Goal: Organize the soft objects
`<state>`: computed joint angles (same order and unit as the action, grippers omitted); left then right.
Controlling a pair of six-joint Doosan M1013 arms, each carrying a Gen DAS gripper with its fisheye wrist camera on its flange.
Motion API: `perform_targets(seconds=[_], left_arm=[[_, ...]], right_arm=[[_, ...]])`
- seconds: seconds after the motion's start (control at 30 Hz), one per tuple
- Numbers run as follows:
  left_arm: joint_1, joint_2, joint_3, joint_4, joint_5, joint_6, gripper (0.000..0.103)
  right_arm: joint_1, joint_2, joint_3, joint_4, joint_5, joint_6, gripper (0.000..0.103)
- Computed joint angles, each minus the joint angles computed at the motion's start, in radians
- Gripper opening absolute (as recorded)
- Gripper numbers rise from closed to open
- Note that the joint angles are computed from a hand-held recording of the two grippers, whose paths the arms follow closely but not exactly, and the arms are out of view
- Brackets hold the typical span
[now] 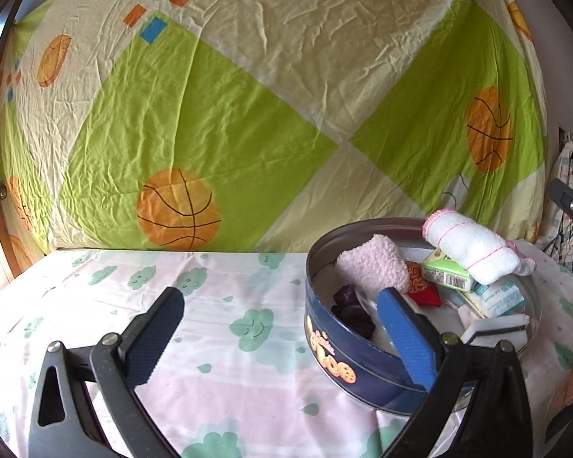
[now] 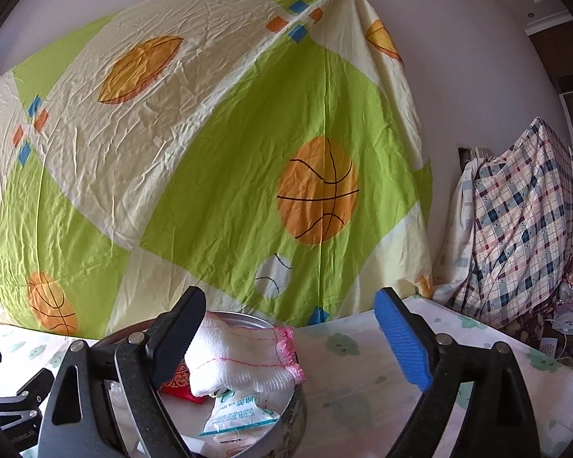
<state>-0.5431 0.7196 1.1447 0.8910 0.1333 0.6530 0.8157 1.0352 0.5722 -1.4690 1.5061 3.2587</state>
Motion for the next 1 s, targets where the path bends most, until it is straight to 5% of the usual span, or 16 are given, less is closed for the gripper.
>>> perform_targets(seconds=[0.17,0.4,1.0], left_arm=[[0.008,0.0,0.0,-0.028,0.016,-0.034,0.103],[-0.008,-0.006,0.013,0.251,0.041,-0.27,0.103],[-0.008,-0.043,0.074,0.12,-0.068,-0.102,0.103]], right_arm=[[0.008,0.024,-0.044,0.027,0.004,-0.035,0.092],[0.024,0.072,-0.13,0.037,0.032,-0.159,0.092],[0.066,0.112,-0.213,0.06,0.138,-0.142,0.096]])
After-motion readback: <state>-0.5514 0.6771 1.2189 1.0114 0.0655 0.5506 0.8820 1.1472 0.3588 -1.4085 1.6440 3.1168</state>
